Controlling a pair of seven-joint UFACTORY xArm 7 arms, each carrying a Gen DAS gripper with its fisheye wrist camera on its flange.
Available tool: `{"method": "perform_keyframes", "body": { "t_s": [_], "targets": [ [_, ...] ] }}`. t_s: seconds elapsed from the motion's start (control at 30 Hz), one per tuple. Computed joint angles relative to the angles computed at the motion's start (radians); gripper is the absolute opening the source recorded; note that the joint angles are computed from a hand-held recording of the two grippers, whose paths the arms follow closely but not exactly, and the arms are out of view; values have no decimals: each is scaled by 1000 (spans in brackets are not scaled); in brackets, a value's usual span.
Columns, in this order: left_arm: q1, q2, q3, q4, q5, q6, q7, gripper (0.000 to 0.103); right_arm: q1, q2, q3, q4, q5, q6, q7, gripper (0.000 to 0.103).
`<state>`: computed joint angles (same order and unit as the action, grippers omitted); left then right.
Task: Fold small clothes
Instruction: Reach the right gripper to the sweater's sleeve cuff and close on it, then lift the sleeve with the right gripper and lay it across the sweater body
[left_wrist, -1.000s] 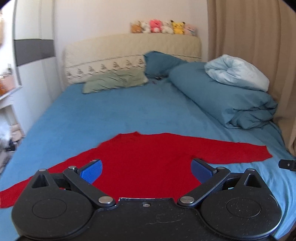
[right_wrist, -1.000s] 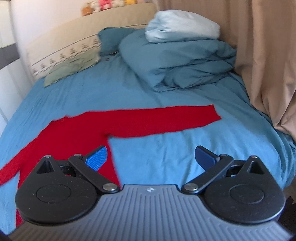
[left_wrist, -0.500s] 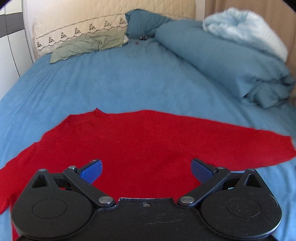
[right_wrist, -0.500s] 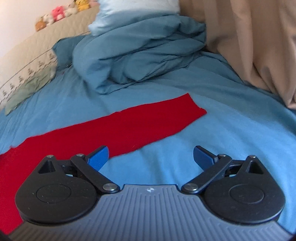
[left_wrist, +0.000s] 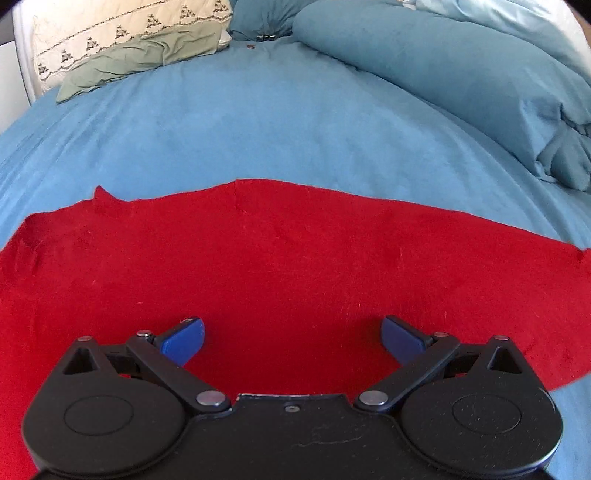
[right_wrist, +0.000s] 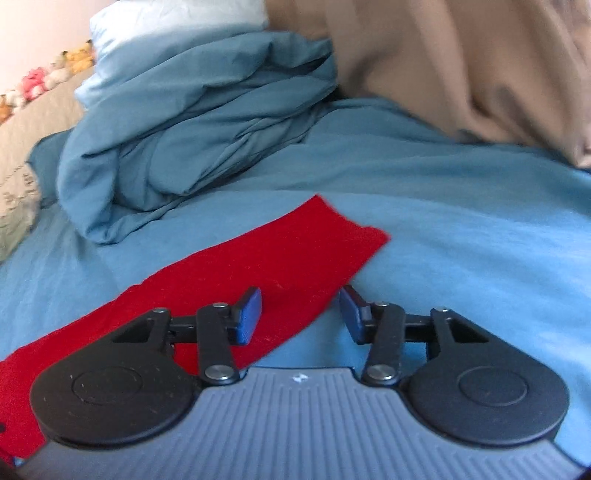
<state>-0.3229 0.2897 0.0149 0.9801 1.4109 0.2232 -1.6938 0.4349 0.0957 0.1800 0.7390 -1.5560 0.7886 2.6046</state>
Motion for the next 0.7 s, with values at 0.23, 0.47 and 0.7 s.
{"method": "perform_keyframes", "body": {
  "t_s": [0.23, 0.47, 0.7],
  "targets": [
    [-1, 17, -17, 22, -213, 34, 221, 103, 14, 34, -6, 45, 131, 26, -74, 62],
    [-18, 47, -7, 58, -458, 64, 438, 103, -18, 58, -43, 119, 248, -17, -250, 21],
    [7, -43, 5, -14, -677, 48, 635, 103, -10, -15, -28, 185, 265, -44, -458, 20]
  ]
}}
